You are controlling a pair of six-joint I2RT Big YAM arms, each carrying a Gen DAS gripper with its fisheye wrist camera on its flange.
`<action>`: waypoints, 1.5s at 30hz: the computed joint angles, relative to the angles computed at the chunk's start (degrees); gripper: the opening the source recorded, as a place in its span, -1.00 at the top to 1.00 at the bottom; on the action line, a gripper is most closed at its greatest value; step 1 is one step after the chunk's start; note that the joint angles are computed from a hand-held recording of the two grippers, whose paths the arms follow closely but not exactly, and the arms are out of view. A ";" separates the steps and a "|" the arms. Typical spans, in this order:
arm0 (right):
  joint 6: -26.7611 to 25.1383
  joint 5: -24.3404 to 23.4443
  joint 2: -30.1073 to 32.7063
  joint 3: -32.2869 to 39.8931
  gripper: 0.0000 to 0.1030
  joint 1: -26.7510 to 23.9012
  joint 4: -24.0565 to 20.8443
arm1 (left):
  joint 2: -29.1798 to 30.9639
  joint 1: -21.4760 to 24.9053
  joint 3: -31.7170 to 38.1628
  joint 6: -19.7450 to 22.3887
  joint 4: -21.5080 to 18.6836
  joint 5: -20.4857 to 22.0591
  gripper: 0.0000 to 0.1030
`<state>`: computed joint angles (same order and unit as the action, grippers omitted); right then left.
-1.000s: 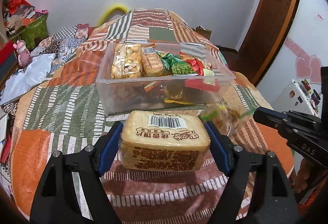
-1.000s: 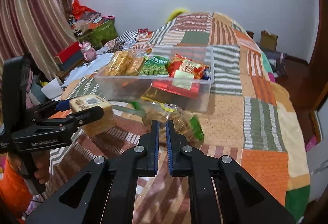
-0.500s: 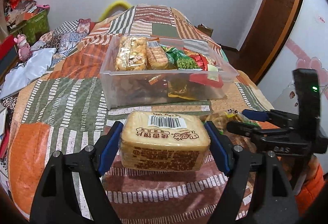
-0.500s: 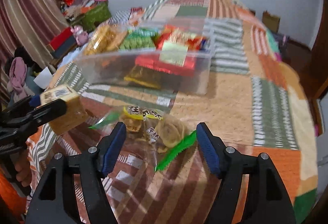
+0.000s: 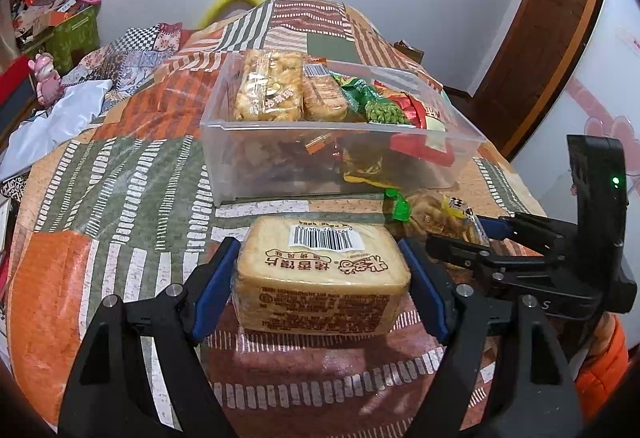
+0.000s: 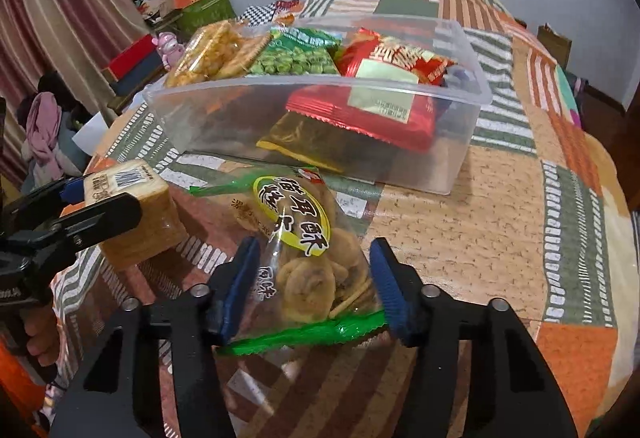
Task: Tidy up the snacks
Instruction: 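Grasp the dried-fruit bag with the right tool while the left grasps the bread loaf, then carry the dried-fruit bag and bread loaf over the clear box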
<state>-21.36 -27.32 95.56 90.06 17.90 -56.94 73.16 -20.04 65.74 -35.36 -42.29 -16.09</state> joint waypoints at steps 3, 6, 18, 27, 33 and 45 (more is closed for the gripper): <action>-0.06 -0.04 -1.26 -1.01 0.16 -0.17 0.71 | -0.46 -0.20 0.13 0.15 0.30 -0.35 -0.53; 0.41 -0.70 -2.57 -1.88 0.22 -0.42 1.44 | -1.08 -0.57 0.41 0.36 0.56 -1.18 -0.53; 5.67 -3.43 -6.06 -0.54 0.24 -1.50 6.90 | -1.42 0.13 4.13 2.18 2.15 -3.14 -0.53; 10.86 -2.88 -3.40 3.90 0.24 -1.34 10.37 | 1.71 2.24 8.74 5.20 3.75 -2.93 -0.53; 12.65 -0.99 -0.68 6.99 0.24 -0.57 11.63 | 4.73 3.94 11.44 6.21 4.70 -1.21 -0.53; 13.06 2.35 5.29 12.38 0.24 0.87 10.68 | 12.53 6.25 17.14 8.10 4.80 1.66 -0.53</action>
<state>-8.31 -24.97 100.86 102.44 18.77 -46.26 85.69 -13.79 82.88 -27.26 -37.49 -14.42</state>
